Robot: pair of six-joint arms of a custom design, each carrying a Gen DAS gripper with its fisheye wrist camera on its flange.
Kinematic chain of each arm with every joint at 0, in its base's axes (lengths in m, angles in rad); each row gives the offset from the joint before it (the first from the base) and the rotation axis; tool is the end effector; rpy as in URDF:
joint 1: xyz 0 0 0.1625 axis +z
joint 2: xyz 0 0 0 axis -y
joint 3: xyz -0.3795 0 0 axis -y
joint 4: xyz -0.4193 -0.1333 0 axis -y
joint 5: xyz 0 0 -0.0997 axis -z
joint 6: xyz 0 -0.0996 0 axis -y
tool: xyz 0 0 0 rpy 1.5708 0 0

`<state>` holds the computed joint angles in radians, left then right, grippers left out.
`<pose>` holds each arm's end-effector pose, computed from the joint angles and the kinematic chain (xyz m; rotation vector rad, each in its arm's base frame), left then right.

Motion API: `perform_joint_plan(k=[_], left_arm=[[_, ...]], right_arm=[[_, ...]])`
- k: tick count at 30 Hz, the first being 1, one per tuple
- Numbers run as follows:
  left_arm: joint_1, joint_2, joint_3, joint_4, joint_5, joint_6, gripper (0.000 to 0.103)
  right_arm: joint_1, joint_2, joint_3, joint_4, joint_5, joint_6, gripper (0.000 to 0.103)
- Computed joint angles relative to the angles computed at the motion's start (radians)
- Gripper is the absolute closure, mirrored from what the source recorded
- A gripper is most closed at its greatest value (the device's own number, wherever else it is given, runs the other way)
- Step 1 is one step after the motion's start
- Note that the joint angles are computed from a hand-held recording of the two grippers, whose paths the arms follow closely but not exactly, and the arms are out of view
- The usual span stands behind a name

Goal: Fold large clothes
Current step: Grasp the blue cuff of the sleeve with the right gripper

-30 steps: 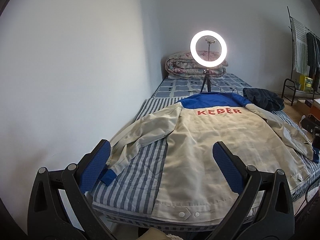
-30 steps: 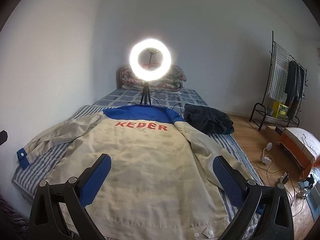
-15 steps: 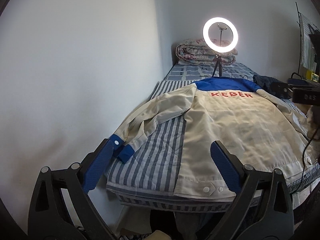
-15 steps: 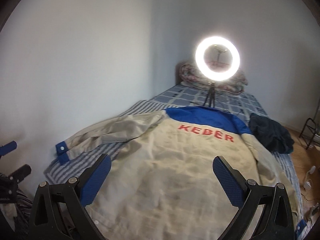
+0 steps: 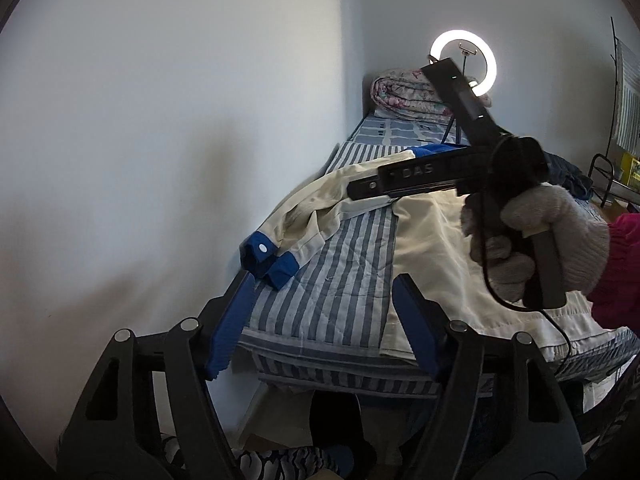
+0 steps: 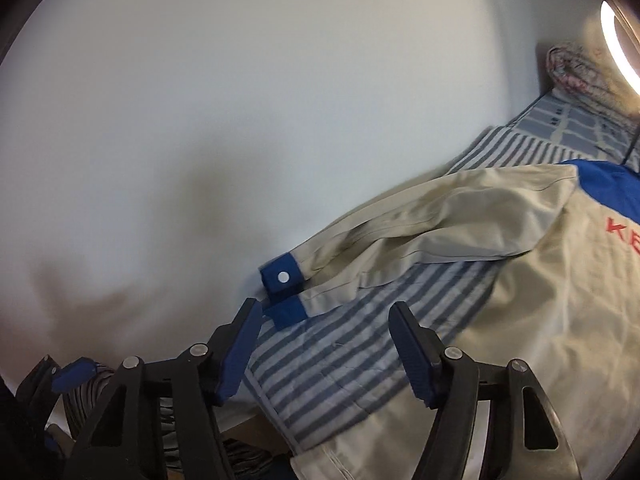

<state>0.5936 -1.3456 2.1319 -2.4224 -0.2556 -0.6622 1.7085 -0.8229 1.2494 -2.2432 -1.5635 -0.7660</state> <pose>-0.2712 -0.4600 0.2170 0.2643 1.9861 -1.1753 0.2372 -0.7352 0.1949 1.3335 -2.7444 0.3621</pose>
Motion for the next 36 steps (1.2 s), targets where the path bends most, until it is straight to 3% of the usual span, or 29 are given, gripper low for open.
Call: perform_joint_plan(k=[4,8,15,19,20,23,25,29,36], left_arm=[[0.023,-0.018,0.009,0.003,0.0,-0.011,0.029],[0.044,-0.033,0.018,-0.003,-0.003,-0.017,0.029],[0.072,-0.028,0.026,-0.081,-0.007,0.035,0.029],[0.078,-0.035,0.022,-0.062,-0.011,0.017,0.029],[0.081,-0.034,0.021,-0.064,-0.011,0.018,0.029],[0.088,-0.033,0.016,-0.06,-0.014,0.012,0.029],[0.093,-0.035,0.014,-0.045,-0.012,0.0,0.029],[0.102,-0.036,0.009,-0.028,-0.014,-0.016,0.029],[0.123,0.012,-0.035,-0.065,-0.018,0.036,0.029]], right_arm=[[0.014,0.096,-0.079,0.094,0.024,0.001,0.049],[-0.004,0.211,-0.221,0.255,0.111,0.163,0.052],[-0.041,0.375,-0.377,0.283,0.162,0.437,0.052],[-0.056,0.424,-0.407,0.254,0.187,0.532,0.052],[-0.059,0.433,-0.412,0.252,0.193,0.55,0.057],[-0.069,0.445,-0.413,0.266,0.232,0.58,0.086],[-0.075,0.439,-0.394,0.253,0.262,0.584,0.098],[-0.076,0.421,-0.373,0.232,0.272,0.552,0.1],[-0.106,0.244,-0.195,0.204,0.312,0.472,0.1]])
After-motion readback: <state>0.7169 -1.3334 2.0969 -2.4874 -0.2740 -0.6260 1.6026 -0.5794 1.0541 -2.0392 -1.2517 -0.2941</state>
